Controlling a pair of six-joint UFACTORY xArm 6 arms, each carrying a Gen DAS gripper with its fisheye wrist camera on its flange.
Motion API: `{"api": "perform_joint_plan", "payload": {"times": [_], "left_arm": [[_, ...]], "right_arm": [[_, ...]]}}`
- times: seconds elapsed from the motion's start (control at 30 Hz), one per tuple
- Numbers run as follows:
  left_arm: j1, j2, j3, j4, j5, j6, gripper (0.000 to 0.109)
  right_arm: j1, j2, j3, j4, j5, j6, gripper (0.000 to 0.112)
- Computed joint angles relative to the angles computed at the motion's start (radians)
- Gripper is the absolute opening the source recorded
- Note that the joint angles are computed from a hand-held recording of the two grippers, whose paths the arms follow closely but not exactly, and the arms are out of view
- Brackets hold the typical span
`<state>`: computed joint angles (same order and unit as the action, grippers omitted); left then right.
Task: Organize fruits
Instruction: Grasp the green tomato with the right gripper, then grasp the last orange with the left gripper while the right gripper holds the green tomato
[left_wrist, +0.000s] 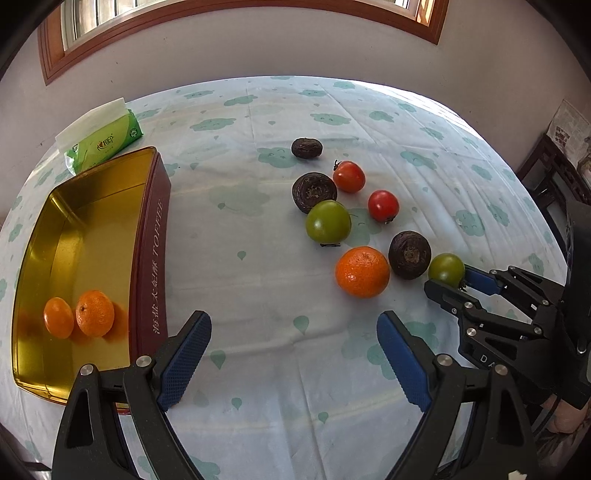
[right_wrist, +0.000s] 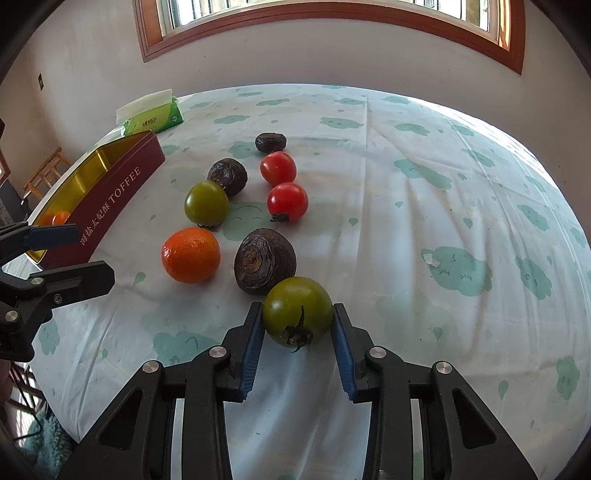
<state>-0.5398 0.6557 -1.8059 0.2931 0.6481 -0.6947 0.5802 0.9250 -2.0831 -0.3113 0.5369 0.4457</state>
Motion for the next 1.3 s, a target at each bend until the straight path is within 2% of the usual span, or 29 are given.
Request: {"api": "perform_joint_plan", "payload": {"times": [0.17,0.37,0.47,0.57,0.63,0.73,0.87,0.97,1.07,1.3], "left_arm": [[-0.007,0.031,-0.037,-0.014,0.004,0.024,0.089],[-0.012,0.077,-0.101,-0.024,0.015,0.040,0.089],[-0.014,0.107,-0.144,-0.023,0.023,0.041,0.089],[-0.015,0.136,-0.187,-0.029,0.031,0.050,0.089],[-0.016,0.155,-0.216,-0.031,0.040,0.056,0.088],[-0.017,0.181,-0.256,-0.032,0.055,0.061,0.086],[-0.016,0.217,-0.306,-0.072,0.070,0.091,0.080],[-0.017,0.249,-0.353,-0.085,0.089,0.103,0.071],[-0.014,0.271,-0.382,-0.127,0.092,0.125,0.063],[-0.012,0.296,-0.412,-0.175,0.092,0.161,0.048]], "right_arm": [[-0.027,-0.005,0.007,-0.128,-0.016,0.128,0.037],[-0.072,0.066,-0.111,-0.248,0.022,0.247,0.037],[-0.088,0.112,-0.188,-0.259,0.045,0.252,0.037],[-0.100,0.177,-0.300,-0.195,0.093,0.192,0.037],[-0.100,0.238,-0.410,-0.176,0.161,0.149,0.037],[-0.107,0.239,-0.408,-0.150,0.155,0.136,0.037],[-0.105,0.242,-0.412,-0.157,0.160,0.137,0.037],[-0.102,0.287,-0.491,-0.149,0.212,0.126,0.037],[-0.108,0.257,-0.434,-0.135,0.177,0.136,0.037],[-0.107,0.258,-0.438,-0.144,0.184,0.136,0.038]]}}
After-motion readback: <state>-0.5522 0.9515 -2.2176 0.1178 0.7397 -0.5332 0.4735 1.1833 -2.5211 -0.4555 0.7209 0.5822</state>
